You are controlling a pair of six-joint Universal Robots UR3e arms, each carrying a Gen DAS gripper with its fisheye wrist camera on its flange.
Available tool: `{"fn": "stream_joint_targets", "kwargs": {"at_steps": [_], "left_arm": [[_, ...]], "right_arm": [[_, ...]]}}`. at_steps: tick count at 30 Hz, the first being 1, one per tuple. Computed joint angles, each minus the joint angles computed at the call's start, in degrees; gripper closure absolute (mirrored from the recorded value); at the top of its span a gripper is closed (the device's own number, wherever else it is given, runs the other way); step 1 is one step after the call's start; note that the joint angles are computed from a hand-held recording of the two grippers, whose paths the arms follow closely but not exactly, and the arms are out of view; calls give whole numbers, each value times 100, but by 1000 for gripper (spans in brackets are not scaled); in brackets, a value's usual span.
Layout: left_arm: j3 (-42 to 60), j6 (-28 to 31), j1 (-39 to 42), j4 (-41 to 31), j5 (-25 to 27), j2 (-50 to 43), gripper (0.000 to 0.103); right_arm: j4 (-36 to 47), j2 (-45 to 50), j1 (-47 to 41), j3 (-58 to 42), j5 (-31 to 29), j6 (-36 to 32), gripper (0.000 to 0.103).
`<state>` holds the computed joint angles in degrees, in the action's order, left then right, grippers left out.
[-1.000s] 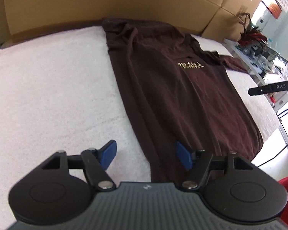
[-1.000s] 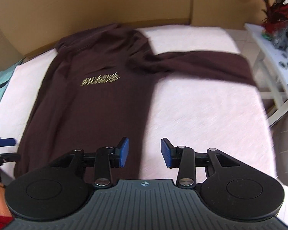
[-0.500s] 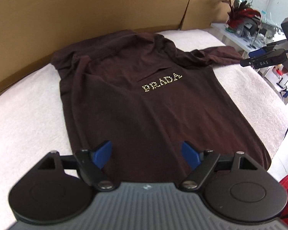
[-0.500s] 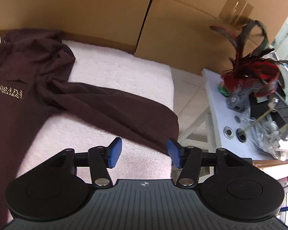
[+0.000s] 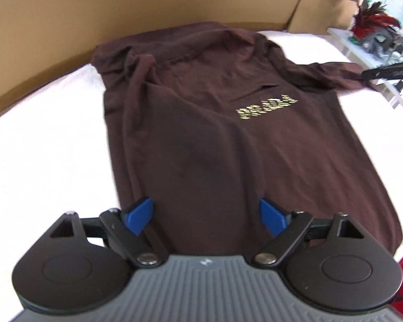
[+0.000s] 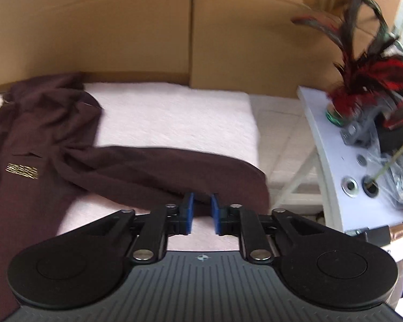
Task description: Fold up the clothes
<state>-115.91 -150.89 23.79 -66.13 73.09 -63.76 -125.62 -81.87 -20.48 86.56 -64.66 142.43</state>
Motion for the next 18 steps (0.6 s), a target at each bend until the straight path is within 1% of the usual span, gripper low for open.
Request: {"fn": "stream_joint_targets", "kwargs": {"at_steps": [1,2,3,5,6,8,11,12,13,15,17,18], "left_arm": [[-50,97,27,171,-32,-106,3],[-71,223,71,258,-102,-173,2],[-55,347,113,285,-167,-236,2],[30,625,325,55,-443,-184,8],[56,780,509,-122,-638,-70,13],[99,1047,895,-448,-978,166,13],[199,1097,1269,-560,-1126,253,16],[247,1070,1362,-557,-1148,242,20],[329,1001,1442,-589,-1240,199,22],[499,1021,1519,-726,-1650,71,22],[618,1092,1319,-607,-1900,-127,22],[660,1090,1117,-440,-1906,-277,22]], "right_arm": [[-127,-93,67,99,46,2,60],[-256,-183,136,195,90,7,57],[-338,-242,213,245,102,21,57],[-304,-237,342,181,80,-17,57],[-274,-236,379,154,57,-39,57],[-97,-248,397,76,23,-65,56],[529,-331,374,-140,59,-25,56],[638,-386,373,-133,82,-5,56],[642,-446,391,-72,56,73,56],[455,-522,474,96,-151,382,56],[296,-440,540,112,-505,859,56],[167,-403,568,140,-708,1066,56]]}}
